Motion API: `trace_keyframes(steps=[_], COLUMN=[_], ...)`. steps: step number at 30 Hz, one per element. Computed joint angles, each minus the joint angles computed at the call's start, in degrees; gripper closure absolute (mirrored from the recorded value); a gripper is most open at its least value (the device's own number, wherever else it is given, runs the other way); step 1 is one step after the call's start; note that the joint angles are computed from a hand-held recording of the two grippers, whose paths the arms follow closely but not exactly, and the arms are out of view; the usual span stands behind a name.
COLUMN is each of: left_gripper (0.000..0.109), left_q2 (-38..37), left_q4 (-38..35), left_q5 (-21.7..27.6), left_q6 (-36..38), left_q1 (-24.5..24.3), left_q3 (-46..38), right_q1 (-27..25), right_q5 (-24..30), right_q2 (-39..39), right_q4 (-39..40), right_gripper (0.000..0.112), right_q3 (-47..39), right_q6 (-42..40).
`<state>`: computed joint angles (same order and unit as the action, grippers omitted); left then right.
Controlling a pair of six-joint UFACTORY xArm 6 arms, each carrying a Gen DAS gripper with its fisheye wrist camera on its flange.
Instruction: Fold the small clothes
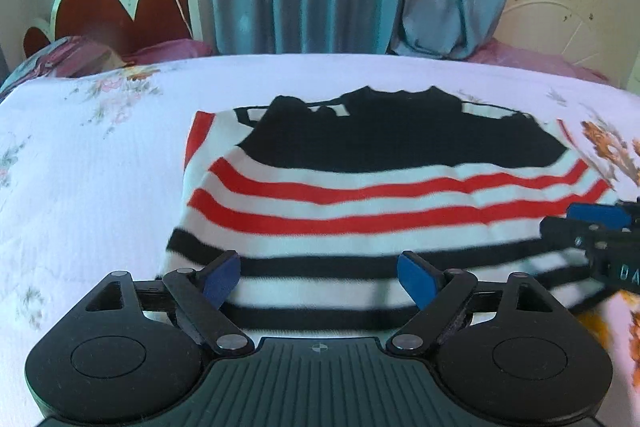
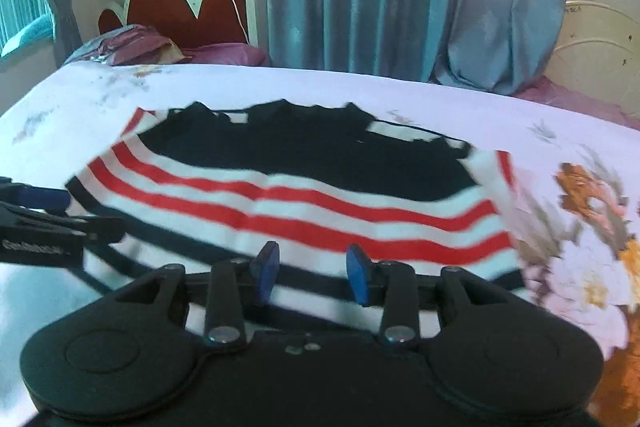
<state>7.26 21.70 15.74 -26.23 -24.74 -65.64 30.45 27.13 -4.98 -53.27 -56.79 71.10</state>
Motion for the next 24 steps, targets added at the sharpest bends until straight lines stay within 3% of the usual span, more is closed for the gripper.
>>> trace_keyframes(steps=[3, 5, 12, 17, 24], left_gripper=[0.024, 0.024, 0.022, 0.022, 0.022], left_q2=[4.2, 5.7, 5.6, 3.1, -6.9], left_q4=[0.0, -4.3, -11.1, -13.5, -31.9], left_q5=[1.3, -0.4, -3.6, -2.7, 0.4], left_q6=[-1.2, 2.4, 11.8, 12.4, 18.9], left_q1=[1.5, 2.3, 2.5, 2.4, 3.6], left_q3=[-3.8, -3.8, -2.3, -0.7, 8.9], right_q1=[1.4, 1.6, 3.0, 4.0, 3.8], right_q5=[2.3, 3.1, 6.9, 9.1, 8.7], right_q2=[4.7, 7.0, 9.8, 10.4, 10.5], right_q4=[0.2, 0.2, -0.9, -2.9, -2.9], right_gripper=[0.078, 0.077, 0.074, 0.073, 0.073], right_q3=[-4.8, -6.7, -8.5, -8.9, -8.9], right_q6=[-0.2, -0.2, -0.6, 2.4, 2.7])
